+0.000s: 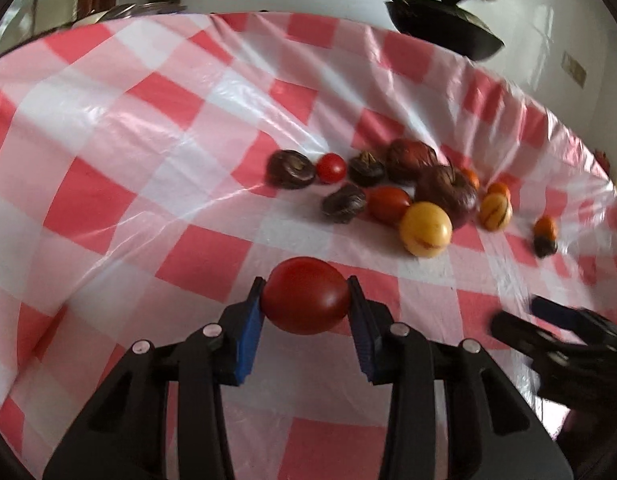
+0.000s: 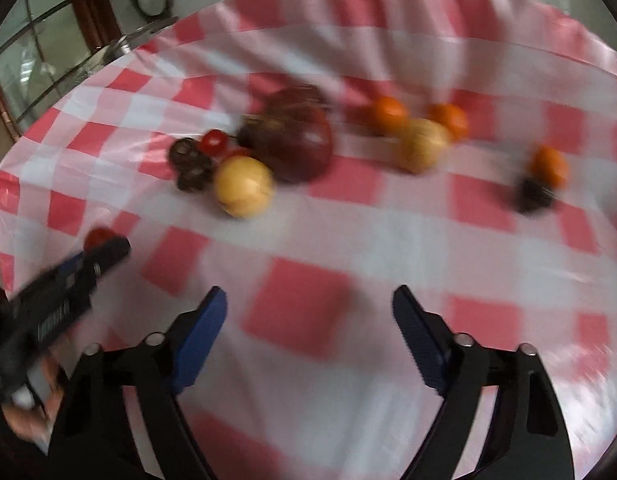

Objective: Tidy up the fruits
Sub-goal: 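Grasp the red tomato with the left tool while the right tool grasps the yellow round fruit, then carry the tomato and yellow fruit in both tools over the white box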

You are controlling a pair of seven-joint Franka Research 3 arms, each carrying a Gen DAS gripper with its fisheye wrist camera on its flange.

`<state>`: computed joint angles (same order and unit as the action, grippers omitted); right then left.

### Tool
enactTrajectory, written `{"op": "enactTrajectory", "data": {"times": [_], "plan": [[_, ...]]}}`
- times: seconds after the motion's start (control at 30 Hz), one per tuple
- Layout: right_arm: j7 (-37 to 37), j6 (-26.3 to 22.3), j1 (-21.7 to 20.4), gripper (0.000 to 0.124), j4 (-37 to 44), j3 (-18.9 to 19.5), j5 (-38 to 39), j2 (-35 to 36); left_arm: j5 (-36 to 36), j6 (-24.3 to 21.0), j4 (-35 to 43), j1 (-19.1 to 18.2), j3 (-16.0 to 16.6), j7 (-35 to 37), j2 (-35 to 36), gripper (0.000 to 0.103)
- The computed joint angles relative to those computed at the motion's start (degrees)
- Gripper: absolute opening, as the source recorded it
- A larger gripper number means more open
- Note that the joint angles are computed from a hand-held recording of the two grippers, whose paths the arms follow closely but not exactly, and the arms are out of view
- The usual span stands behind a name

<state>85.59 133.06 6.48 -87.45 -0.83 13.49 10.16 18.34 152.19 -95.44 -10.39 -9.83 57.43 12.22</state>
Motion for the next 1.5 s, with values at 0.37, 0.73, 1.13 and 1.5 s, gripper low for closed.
{"op": "enactTrajectory", "data": {"times": [0.37,0.73,1.13,1.5], "plan": [[7.71,-7.74,3.15,0.063,27.9,-0.08,-3.76,19.9,-7.01,-0.02,0.23,1.81,-1.05,2.51,0.97,0.04],[9.17,1.28,2.5,0.044,10.86,-0.28,-3.46,9.1,-12.81,-0.67,1.03,2.82,-1.87,5.68,1.95,0.04],[9.5,8.26,-0.66,0.044,-15.18,-0.49,3.78,-10.6,-9.67,-3.8,0.43,0.6,-1.09,2.04,0.18,0.04],[6.62,9.72,-1.79,0.044,-31.43,-1.31,7.13,-25.52,0.8,-3.14,-18.93,-2.68,-2.98,-3.9,-18.02,0.04]]}}
